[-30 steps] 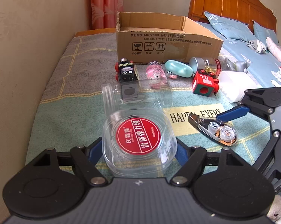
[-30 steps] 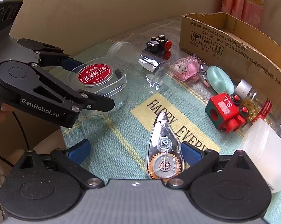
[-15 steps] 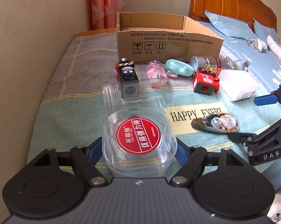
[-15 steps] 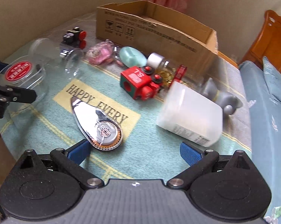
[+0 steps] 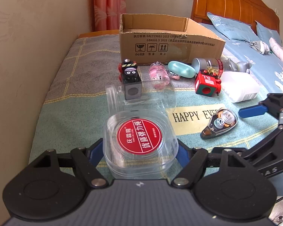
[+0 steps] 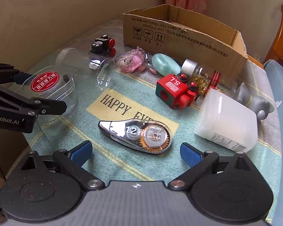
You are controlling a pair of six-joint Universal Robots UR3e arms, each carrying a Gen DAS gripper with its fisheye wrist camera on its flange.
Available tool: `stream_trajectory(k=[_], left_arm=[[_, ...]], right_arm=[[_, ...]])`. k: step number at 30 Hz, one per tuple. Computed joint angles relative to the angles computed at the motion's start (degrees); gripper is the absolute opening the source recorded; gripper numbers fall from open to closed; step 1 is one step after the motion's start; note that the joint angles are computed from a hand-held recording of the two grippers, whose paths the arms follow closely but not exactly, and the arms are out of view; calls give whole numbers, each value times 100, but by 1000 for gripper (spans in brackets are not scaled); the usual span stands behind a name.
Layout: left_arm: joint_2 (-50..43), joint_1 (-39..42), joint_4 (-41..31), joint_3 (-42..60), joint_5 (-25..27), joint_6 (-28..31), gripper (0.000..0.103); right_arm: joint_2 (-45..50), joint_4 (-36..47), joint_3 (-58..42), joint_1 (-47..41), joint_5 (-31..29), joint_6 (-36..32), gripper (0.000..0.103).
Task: Organize rigid objects
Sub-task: 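Grasp the correction tape dispenser with the right tool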
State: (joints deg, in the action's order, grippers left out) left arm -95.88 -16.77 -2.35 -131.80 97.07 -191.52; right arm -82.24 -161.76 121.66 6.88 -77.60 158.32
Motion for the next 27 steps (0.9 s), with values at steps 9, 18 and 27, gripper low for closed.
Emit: stream_trajectory(k=[9, 18, 27], left_arm=[[52, 31, -36, -19, -39, 0, 76], [157, 10, -231, 22, -50, 97, 76], [477, -192, -771, 288, 62, 62, 76]], right_arm=[[477, -501, -230, 187, -9, 97, 101], [285, -491, -23, -152, 421, -622, 93], [-130, 27, 5, -431, 567, -866, 93]])
